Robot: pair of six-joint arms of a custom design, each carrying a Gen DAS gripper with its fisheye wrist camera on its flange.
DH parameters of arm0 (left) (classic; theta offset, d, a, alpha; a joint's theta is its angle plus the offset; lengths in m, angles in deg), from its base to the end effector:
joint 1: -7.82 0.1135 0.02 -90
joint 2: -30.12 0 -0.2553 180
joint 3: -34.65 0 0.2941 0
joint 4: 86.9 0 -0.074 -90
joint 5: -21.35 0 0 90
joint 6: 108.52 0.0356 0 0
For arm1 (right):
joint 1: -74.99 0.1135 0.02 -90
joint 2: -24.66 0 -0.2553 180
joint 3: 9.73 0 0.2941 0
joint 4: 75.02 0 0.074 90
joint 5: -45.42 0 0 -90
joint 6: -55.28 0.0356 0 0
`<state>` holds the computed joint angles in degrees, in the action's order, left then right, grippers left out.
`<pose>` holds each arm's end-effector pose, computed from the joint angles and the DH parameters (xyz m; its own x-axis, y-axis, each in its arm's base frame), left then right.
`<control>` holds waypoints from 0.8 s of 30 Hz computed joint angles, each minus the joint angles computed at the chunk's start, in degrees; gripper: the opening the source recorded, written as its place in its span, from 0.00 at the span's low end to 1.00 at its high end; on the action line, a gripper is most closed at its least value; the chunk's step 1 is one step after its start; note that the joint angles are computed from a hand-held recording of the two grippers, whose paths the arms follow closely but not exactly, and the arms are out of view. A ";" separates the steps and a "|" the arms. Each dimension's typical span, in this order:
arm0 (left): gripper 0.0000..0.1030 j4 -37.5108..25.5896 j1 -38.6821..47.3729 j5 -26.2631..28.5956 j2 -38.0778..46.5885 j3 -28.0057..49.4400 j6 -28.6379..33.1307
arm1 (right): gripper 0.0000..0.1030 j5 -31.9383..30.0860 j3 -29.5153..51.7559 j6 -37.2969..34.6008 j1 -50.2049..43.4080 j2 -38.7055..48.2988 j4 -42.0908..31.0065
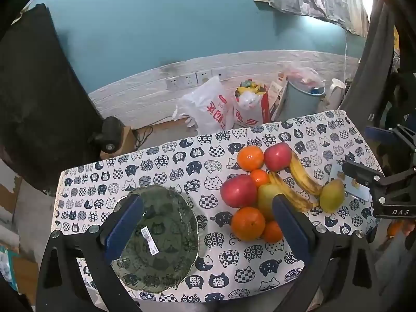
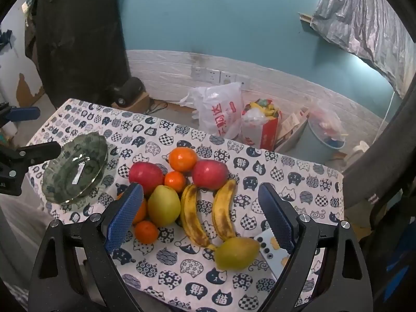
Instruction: Organize fruits
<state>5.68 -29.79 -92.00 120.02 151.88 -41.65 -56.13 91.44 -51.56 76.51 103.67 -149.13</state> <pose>0.2732 -0.1927 0.4114 -0.7901 0.1534 -0.5935 0.1015 0.9876 0.1201 0.3105 0.0154 0.3893 -0.7102 -0.3028 -0.6356 -0.3710 0.9282 -0.0276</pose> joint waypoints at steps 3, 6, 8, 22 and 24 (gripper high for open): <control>0.97 0.13 -0.10 0.04 -0.34 -0.46 -0.09 | 0.86 0.25 0.90 0.20 0.29 0.44 -0.50; 0.97 1.06 -0.33 0.20 -0.79 -1.60 0.19 | 0.86 0.14 1.09 0.16 0.18 0.53 -0.68; 0.97 1.00 -0.46 0.18 -0.76 -1.61 0.08 | 0.86 0.09 1.02 0.17 0.15 0.46 -0.64; 0.97 0.84 -0.66 0.24 -0.75 -1.64 -0.09 | 0.86 0.61 1.69 -0.56 0.37 0.57 -1.41; 0.97 0.85 -0.49 0.30 -0.66 -1.51 0.06 | 0.86 0.59 1.73 -0.63 0.36 0.55 -1.46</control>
<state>6.53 -30.28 -91.70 119.36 150.37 -41.60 -55.55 93.17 -52.18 76.87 104.22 -150.60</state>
